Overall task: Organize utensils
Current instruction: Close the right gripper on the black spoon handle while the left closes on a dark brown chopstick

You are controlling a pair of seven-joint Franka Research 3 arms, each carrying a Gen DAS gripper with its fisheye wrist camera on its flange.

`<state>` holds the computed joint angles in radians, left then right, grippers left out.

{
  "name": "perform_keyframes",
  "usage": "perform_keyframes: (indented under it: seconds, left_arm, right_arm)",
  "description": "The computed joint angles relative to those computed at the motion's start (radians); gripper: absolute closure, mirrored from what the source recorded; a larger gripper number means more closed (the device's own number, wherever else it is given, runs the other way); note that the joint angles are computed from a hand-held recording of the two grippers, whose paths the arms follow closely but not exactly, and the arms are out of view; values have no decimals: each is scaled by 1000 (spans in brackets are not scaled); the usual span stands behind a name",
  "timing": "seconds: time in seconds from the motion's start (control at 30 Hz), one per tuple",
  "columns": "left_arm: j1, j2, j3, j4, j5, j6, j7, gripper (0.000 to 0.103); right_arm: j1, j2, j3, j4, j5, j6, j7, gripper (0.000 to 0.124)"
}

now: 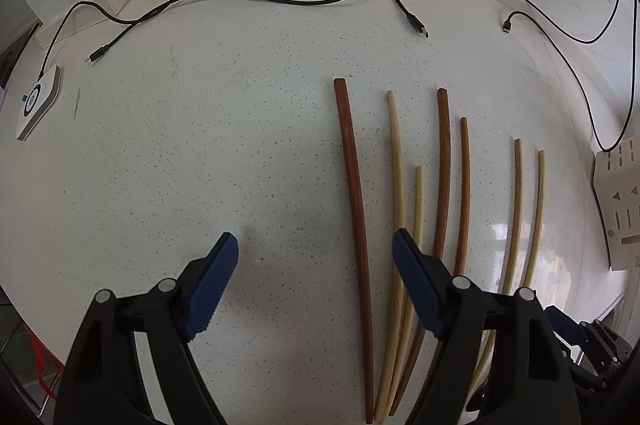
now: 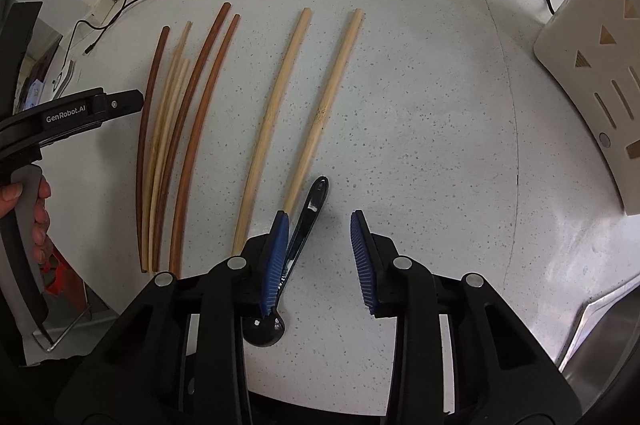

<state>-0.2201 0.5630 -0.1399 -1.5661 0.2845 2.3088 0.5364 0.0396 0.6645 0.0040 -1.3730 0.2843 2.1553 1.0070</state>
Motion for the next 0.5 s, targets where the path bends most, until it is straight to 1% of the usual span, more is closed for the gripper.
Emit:
perform_keyframes:
  seconds: [0.3,0.37,0.43,0.5]
  left_arm:
    - [0,17,-3,16,-12,-24,0,25]
    - [-2,25,-2,27,-11,-37,4,25]
    - [-10,47,6,62,-4,-71,-2,25]
    - [-6,53,3,68,-9,-75,2,25]
  right_arm:
    - [24,5,-10,-5,-40,18,7,94]
    - [24,8,-8,-1,-41,16,6,94]
    - [27,7,-9,-3,-45,19,7,94]
    - [33,10,-10,-1,-51,23,13,94]
